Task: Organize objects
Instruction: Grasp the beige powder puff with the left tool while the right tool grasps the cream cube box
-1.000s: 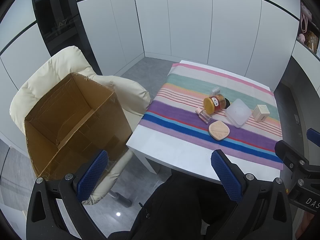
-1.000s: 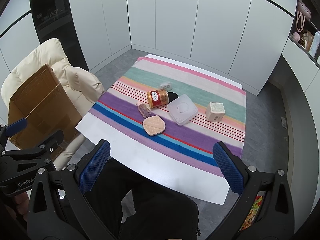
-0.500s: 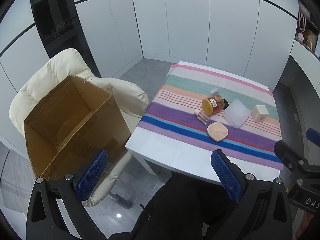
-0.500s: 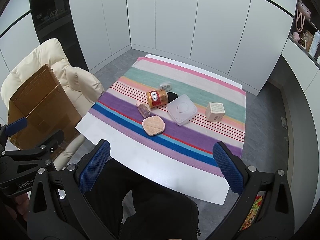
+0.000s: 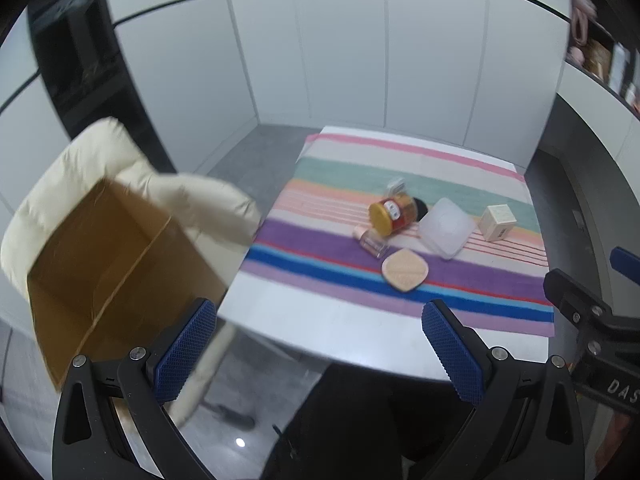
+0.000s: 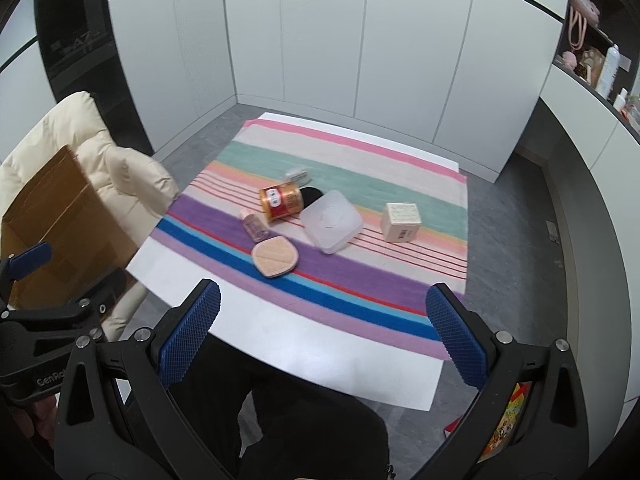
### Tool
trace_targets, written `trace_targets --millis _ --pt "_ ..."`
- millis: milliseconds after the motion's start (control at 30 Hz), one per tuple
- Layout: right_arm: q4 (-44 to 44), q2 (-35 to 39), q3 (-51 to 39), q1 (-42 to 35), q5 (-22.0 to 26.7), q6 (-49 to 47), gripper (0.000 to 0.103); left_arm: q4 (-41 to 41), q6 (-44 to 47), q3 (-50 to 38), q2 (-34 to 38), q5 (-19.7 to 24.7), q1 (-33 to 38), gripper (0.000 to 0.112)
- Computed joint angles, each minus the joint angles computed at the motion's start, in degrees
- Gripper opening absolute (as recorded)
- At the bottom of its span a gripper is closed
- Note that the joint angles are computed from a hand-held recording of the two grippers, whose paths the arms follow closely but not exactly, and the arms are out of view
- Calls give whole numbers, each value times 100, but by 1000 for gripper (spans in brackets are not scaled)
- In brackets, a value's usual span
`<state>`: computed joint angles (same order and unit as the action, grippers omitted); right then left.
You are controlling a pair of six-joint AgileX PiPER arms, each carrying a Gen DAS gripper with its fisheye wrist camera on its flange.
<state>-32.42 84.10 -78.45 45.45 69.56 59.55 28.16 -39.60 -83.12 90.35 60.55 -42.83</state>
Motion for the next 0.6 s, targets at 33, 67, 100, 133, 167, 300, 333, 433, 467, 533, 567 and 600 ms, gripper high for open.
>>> trace_targets --millis 33,67,100,133,167,300,333,433,467,533,567,600 --pt "22 -11 19 -53 -29 -28 103 26 53 -72 82 -56 -6 103" --pt "72 -43 73 -163 -116 -115 103 -3 114 -143 161 -103 16 103" --pt "124 -71 140 -283 -203 -214 103 -67 195 -209 250 -146 55 103" --pt "191 -82 206 -420 -289 -331 103 -170 295 -313 394 -156 110 103" --pt "281 -70 269 -590 -376 -467 103 -280 388 -403 505 -142 158 103" --pt "467 123 391 -1098 -672 -907 103 -388 595 -722 990 -203 222 103" --pt "489 193 435 -1247 -834 -1068 103 -463 725 -846 1156 -240 248 103" --pt "574 414 491 -1507 -1093 -1330 103 -816 1005 -1177 1556 -341 391 103" --pt "659 504 494 -1613 -1164 -1454 103 -947 1054 -1317 1709 -351 451 103" --pt "687 608 562 -1708 -1384 -1687 103 -1039 1195 -1473 1961 -510 505 103" --pt "532 654 648 -1723 -1516 -1699 103 -1005 1240 -1548 2113 -577 518 103" --pt "390 701 713 -1733 -1609 -1651 103 -1011 1286 -1651 2265 -577 529 103"
